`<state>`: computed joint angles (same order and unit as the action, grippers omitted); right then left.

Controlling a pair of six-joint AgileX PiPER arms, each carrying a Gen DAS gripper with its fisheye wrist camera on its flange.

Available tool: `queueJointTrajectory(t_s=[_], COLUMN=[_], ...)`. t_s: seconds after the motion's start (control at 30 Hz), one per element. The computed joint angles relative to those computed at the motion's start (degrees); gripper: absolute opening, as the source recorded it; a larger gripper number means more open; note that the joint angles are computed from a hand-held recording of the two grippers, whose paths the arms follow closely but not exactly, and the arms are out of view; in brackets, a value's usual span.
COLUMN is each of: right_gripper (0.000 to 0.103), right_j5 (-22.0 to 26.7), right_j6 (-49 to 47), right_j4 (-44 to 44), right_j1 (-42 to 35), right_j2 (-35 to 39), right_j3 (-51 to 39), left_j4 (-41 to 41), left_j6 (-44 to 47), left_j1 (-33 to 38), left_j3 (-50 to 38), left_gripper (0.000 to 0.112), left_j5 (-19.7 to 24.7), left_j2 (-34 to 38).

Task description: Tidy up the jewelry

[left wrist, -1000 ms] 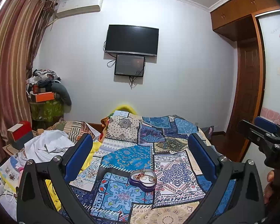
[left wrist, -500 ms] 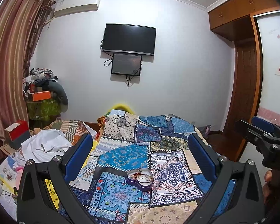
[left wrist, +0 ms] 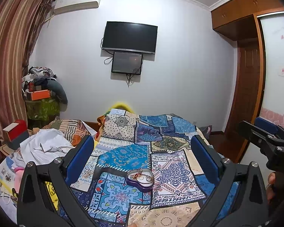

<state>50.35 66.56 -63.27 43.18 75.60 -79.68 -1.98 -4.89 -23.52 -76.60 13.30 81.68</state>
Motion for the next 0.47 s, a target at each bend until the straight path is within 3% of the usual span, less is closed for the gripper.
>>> queueJointTrajectory(t_s=[0.47], right_gripper=[0.103], right_j5=[-0.33], right_j6=[-1.1], right_j4=[1.04], right_j1=[-0.43], right_j2=[1.06], right_j3=[-0.75], left_j4=[1.19], left_j6=[-1.15], left_j1=[0.26], left_j3=[-0.06], left_gripper=[0.102], left_j5=[0.23], left_j2=[0.34])
